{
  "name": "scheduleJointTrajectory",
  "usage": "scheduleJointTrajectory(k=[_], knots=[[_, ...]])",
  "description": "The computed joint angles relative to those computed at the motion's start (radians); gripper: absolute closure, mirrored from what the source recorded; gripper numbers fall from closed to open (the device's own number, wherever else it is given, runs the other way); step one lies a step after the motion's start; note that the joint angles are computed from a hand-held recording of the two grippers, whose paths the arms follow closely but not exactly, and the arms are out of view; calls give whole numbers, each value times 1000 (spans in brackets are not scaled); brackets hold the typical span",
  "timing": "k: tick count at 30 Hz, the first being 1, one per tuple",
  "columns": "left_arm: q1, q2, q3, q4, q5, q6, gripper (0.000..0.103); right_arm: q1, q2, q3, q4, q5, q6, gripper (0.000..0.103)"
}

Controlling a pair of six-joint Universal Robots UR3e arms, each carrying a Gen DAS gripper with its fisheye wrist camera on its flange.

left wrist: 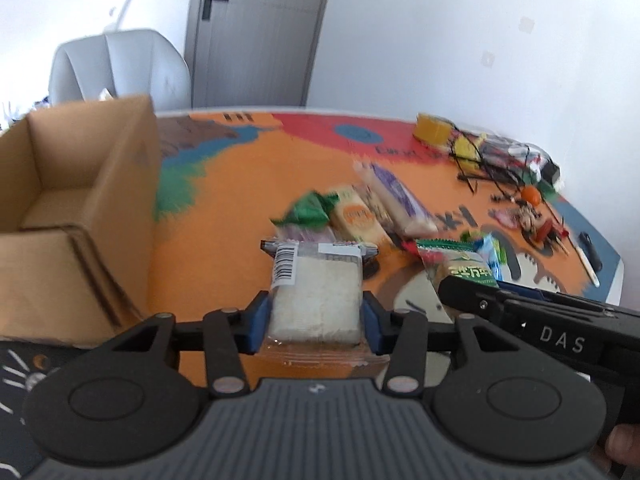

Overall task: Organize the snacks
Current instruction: 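Carry both packs over the box and release them inside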

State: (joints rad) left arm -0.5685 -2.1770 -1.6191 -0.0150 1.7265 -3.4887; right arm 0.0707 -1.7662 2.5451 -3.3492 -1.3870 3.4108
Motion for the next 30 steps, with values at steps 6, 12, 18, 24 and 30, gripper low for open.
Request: scheduleJointTrajectory(k=[6, 12, 18, 24, 30], knots=[[32, 93, -102, 58, -11, -2, 57, 74, 41, -79, -7, -43, 28, 54], [59, 184, -190, 106, -19, 6, 57, 138, 79, -151, -5, -67, 54, 54], [87, 266, -263, 145, -8, 13, 57, 213, 132, -242, 2, -109, 69, 54], [133, 362, -352, 169, -2, 25, 57, 281, 199, -340, 7, -133, 74, 54], [195, 443, -431, 202, -14, 39, 57, 347, 273, -446, 15, -173, 83, 54]])
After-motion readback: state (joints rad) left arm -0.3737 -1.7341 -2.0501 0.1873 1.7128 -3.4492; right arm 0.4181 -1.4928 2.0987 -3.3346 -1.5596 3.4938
